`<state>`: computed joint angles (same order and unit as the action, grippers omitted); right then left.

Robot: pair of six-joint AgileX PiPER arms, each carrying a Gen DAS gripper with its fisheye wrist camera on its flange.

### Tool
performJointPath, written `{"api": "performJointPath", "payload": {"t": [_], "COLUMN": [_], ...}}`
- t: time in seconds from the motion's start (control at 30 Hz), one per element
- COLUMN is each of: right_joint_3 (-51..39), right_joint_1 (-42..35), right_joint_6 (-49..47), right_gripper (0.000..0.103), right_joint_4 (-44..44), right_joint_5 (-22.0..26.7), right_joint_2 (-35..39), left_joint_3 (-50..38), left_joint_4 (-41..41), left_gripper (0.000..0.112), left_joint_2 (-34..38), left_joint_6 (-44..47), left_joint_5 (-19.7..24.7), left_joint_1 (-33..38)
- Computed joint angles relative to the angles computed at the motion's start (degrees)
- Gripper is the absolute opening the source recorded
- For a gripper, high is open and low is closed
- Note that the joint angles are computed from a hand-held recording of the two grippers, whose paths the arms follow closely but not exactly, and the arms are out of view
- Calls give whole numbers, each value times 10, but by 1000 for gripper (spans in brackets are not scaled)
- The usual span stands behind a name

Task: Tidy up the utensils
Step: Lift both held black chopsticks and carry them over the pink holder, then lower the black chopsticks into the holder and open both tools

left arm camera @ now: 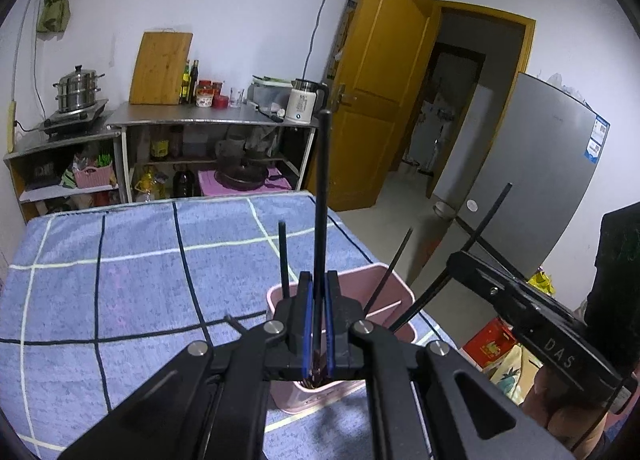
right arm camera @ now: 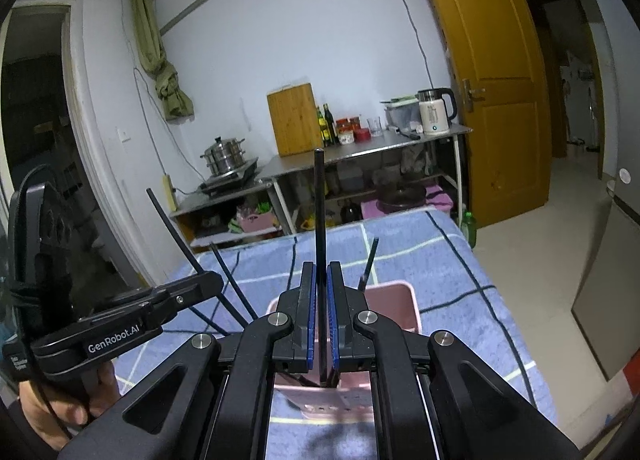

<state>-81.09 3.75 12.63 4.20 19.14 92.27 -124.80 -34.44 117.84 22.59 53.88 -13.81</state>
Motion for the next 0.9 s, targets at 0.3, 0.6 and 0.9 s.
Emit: {"api": "performJointPath", "payload": {"t": [0.3, 0.6, 0.9], "right_joint_3": [23, 33, 66], "right_joint_1": [1, -3, 10], "right_joint_6": [-1, -29, 55], "right_gripper": [5, 6, 20], "right_joint_4": [2, 31, -46], "right_joint_5": [-9, -2, -12], "right_joint_2": [23, 35, -6], "left_joint_3": [51, 103, 156], "left_joint_4": [6, -11, -60], "left_gripper": [6, 19, 32], "left_joint_2": [0, -28, -83], "left_joint_6": [20, 54, 103], "left_joint_5": [-20, -40, -54], "left_joint_1": [-6, 0, 29]}}
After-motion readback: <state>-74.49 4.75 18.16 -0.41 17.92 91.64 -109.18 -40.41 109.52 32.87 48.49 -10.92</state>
